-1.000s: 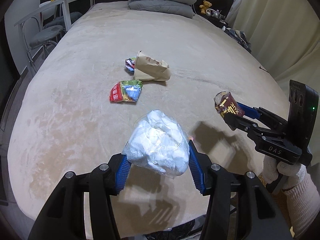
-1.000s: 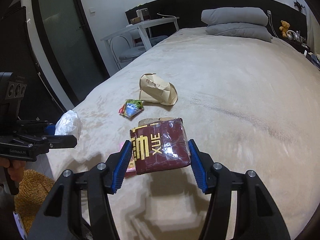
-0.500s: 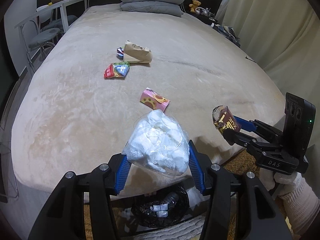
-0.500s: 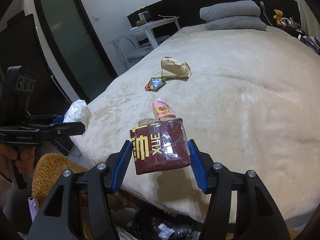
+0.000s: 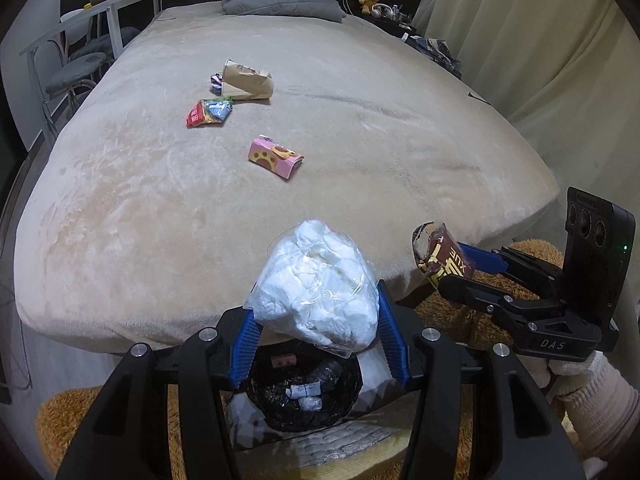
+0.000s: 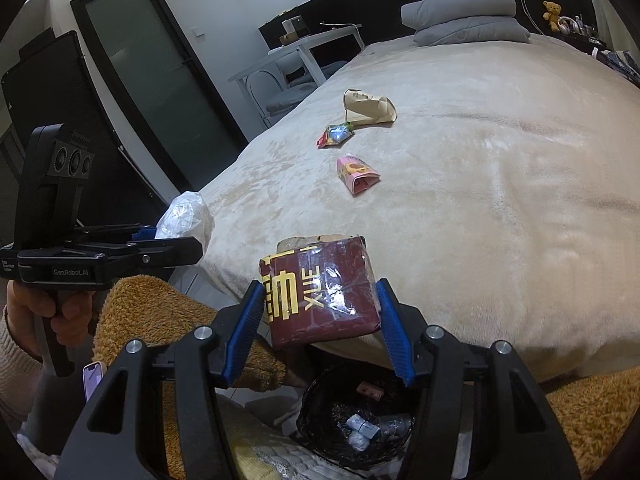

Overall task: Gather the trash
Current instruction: 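Carry both held items down over the black bin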

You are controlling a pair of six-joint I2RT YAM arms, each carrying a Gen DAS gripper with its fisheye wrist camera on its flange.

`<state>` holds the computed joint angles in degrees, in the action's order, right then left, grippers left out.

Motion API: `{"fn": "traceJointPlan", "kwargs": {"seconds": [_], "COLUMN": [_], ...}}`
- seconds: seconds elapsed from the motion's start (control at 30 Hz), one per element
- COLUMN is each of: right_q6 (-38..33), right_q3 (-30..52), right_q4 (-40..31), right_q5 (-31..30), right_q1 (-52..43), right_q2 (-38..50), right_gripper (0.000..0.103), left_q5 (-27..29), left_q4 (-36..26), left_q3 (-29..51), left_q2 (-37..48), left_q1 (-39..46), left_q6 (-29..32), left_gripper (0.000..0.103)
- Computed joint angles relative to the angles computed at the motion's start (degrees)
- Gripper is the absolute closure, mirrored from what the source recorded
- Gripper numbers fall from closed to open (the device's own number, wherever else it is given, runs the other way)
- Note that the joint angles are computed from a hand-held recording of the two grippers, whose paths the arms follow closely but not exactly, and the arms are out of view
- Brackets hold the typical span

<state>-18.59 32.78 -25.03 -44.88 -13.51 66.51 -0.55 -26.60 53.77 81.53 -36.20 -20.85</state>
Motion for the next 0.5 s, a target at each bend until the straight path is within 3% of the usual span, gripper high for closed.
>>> {"fn": "traceJointPlan", "kwargs": {"seconds": [0.2, 0.5], "right_q6": [-2.05, 0.15], "right_q3": [-2.06, -3.71], "right_q4": [-5.51, -6.91], "right_q5": [0.01, 3.14], "right_q1": [-0.36, 1.99], "right_q2": [-3.57, -1.30], "right_gripper": [0.046, 0.046], "left_q5": [-0.14, 2.05], "left_q4": [0.97, 4.71], "left_q3": [-3.60, -10.20], "left_q2": [-1.33, -0.31], "left_q1": [-2.60, -5.08], "left_q6": [-2.57, -7.62], "left_gripper": [0.051, 0.051]}}
